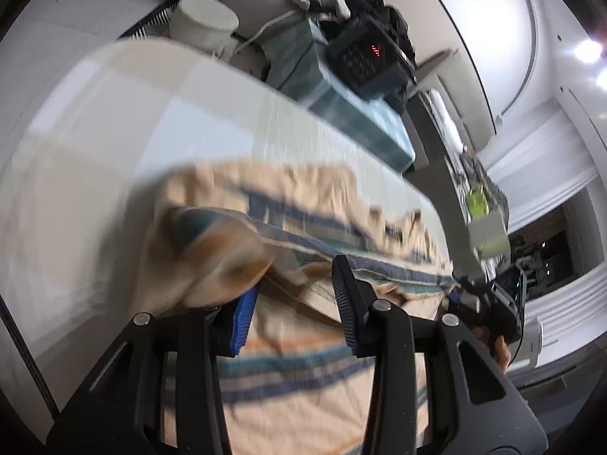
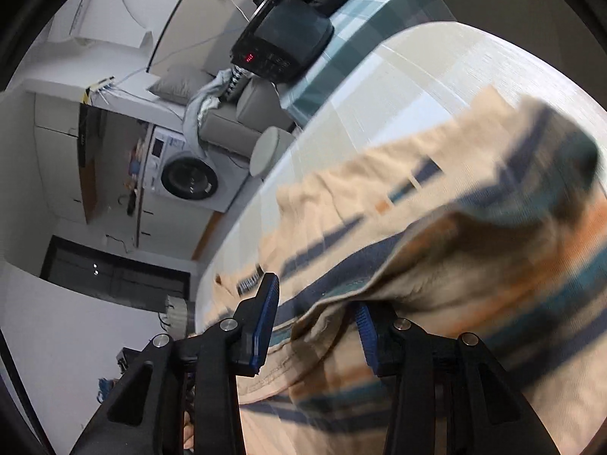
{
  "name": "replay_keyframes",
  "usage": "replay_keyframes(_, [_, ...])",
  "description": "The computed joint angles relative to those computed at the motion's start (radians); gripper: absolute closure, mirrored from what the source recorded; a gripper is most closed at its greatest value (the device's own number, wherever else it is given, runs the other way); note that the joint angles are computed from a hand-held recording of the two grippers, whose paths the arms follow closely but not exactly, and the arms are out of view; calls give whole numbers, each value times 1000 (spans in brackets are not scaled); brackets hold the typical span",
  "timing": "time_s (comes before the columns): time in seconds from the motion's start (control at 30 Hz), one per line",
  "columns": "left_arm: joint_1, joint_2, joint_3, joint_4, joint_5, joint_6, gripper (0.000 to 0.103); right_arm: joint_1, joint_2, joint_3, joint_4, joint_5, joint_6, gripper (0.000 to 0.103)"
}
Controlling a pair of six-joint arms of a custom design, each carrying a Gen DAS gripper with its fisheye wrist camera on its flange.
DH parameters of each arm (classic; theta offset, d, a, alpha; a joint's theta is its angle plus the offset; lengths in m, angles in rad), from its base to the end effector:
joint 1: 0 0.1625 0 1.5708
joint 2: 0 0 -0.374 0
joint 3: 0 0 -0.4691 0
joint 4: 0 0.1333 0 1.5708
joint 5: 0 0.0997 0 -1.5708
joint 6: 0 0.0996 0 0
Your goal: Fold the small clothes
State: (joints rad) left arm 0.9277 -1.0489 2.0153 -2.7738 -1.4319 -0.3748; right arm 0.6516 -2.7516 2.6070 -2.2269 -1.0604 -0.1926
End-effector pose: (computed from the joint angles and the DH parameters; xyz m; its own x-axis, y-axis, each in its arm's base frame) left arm -0.2259 -0.5468 0.0282 -0.9690 0.2437 -0.0394 0.2452 0.9319 -0.2674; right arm -0.0885 -0.2963 0.3833 -0.8990 0.3914 -0.1964 0.3887 0.5065 -0.7697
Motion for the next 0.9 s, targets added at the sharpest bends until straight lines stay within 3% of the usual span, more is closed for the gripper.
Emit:
replay_keyframes(0.07, [7,23,-27,-34,12,8,69,60,92,-28,-110,-32,57,63])
replay_keyframes(0.2, [33,59,-91,-42,43,4,69,108,211,-62,-271,-80,121,63])
replay_keyframes(0.33, [49,48,-108,-27,44,9,69,145,250,-78,-347,-146,145,63])
replay_keyframes(0.5, [13,6,-71,-10,79,72,69,224,230,-73,-345,-263,89,62])
replay_keyframes(0.63, [-38,2,-55,12,192,150,65,284,206,-61,-327,-346,37,61])
replay_keyframes(0.73, [-40,-6,-55,41,238,151,65,302,179,-51,-313,-365,19,60])
replay_keyframes(0.9, [-23,-4,-61,69,231,183,65,288,114,-32,-272,-370,-26,59])
